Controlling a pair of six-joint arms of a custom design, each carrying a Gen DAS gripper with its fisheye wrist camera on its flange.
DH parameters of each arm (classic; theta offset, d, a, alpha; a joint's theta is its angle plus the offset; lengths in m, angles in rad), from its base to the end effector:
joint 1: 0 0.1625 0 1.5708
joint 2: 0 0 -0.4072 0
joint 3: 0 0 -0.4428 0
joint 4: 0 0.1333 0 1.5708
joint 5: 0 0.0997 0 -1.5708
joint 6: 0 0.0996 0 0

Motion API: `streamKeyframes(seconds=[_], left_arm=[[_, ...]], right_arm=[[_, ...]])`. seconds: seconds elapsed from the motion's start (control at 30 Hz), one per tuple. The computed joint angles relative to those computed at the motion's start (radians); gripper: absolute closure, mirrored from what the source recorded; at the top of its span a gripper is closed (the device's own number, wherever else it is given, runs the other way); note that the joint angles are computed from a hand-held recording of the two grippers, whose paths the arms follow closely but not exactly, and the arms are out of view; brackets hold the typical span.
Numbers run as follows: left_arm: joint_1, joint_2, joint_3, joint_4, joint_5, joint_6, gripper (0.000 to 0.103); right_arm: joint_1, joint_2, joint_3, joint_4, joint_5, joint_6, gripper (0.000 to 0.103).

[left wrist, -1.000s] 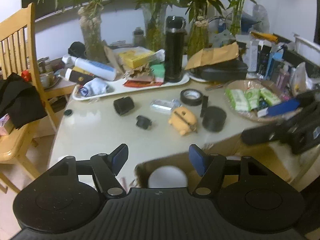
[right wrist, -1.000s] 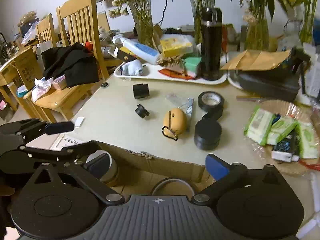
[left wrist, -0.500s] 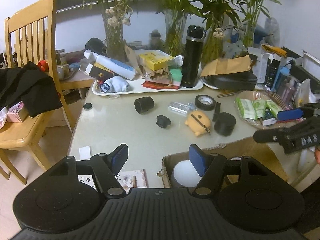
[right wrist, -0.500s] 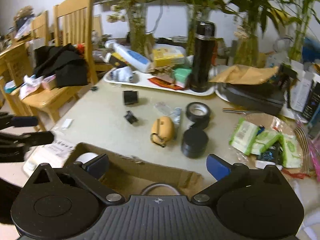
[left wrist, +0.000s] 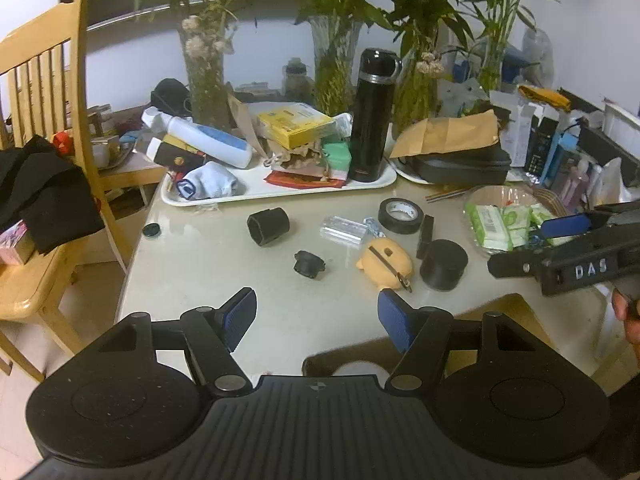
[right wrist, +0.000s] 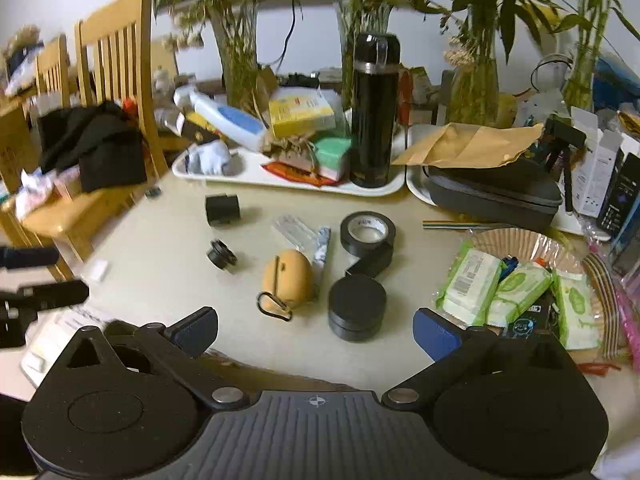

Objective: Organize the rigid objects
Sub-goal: 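Move the right tool to the black round lid and grasp it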

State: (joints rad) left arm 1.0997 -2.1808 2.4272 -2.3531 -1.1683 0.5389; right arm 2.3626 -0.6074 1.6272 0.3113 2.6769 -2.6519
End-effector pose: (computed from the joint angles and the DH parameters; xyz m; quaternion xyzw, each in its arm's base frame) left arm 0.0044 -0.3711 0.3604 0.4108 0.8525 -0.2527 0.2014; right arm 0.3726 -0.3057 -0.0494 0.0650 -0.8447 0.3933 0.3573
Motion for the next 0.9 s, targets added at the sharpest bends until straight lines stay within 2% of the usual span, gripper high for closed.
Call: streamKeyframes(seconds=[0.3, 0.5, 0.63, 0.73, 0.9], left_arm=[[-0.009, 0.155, -0.024, -0.105, 0.000, 0.046, 0.036], [-0.011, 0.200, -0.015, -0.177, 0.009, 0.104, 0.036], [0.023, 0.221, -0.027, -0.191, -0.006, 0.118, 0.036], [0.038, 0.253, -0.047, -0.200, 0.014, 0.103, 0.036], [0.039, 0.283, -0.081, -0.185, 0.046, 0.043, 0.036]], right_arm=[[-0.067, -0.035, 0.024, -0.054, -0.038, -0.105, 0.000], [-0.110, -0.062, 0.037, -0.099, -0.050, -0.165, 0.000], [-0.136, -0.069, 0.035, -0.090, -0.070, -0.180, 0.000], [-0.151, -0.080, 0.037, -0.082, -0.088, -0.198, 0.000], [-0.195, -0.085, 0.031, -0.057, -0.127, -0.181, 0.000]])
